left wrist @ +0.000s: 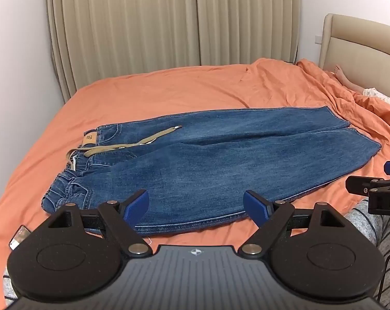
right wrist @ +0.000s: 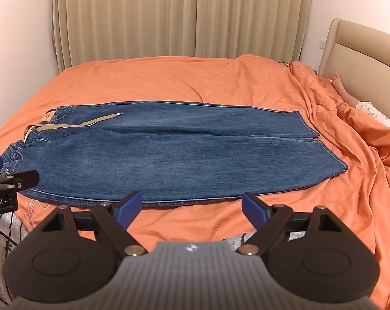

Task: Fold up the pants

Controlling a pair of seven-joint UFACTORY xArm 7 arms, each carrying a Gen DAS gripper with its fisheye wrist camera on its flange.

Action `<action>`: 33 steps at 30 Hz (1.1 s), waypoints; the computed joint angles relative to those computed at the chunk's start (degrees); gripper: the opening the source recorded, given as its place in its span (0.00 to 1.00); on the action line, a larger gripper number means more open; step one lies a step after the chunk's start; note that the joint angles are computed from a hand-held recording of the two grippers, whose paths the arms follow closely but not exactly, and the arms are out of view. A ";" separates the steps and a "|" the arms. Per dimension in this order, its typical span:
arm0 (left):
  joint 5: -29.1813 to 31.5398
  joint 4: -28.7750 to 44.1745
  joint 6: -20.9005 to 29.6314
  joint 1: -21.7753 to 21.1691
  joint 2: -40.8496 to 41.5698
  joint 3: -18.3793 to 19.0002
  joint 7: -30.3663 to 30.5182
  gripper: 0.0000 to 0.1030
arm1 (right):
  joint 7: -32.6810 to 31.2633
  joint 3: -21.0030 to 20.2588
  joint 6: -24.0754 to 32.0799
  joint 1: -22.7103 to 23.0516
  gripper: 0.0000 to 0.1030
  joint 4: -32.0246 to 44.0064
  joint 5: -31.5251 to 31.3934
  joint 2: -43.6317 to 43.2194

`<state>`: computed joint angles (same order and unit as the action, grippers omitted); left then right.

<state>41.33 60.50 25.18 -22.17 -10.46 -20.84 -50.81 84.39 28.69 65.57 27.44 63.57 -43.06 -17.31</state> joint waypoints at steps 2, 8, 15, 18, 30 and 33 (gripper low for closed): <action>0.08 -0.07 0.06 -0.03 -0.11 -0.06 -0.09 0.94 | -0.11 0.00 0.06 0.05 0.79 0.10 -0.02 0.03; -0.05 0.15 0.36 -0.11 -0.03 -0.10 -0.05 0.94 | -0.45 -0.15 -0.11 0.11 0.79 -0.11 0.05 -0.03; -0.29 0.07 0.48 -0.25 -0.26 -0.13 0.00 0.94 | -0.54 -0.03 -0.29 0.00 0.79 -0.23 0.09 -0.16; -0.29 0.01 0.51 -0.22 -0.37 -0.18 0.03 0.94 | -0.58 0.09 0.00 0.03 0.79 -0.18 -0.05 -0.09; -0.32 0.28 0.81 -0.29 -0.32 -0.28 0.07 0.94 | -0.61 -0.01 0.22 0.26 0.79 0.04 -0.17 0.02; -0.25 0.50 1.07 -0.35 -0.23 -0.36 0.00 0.94 | -0.64 -0.01 0.20 0.23 0.79 0.01 -0.22 -0.04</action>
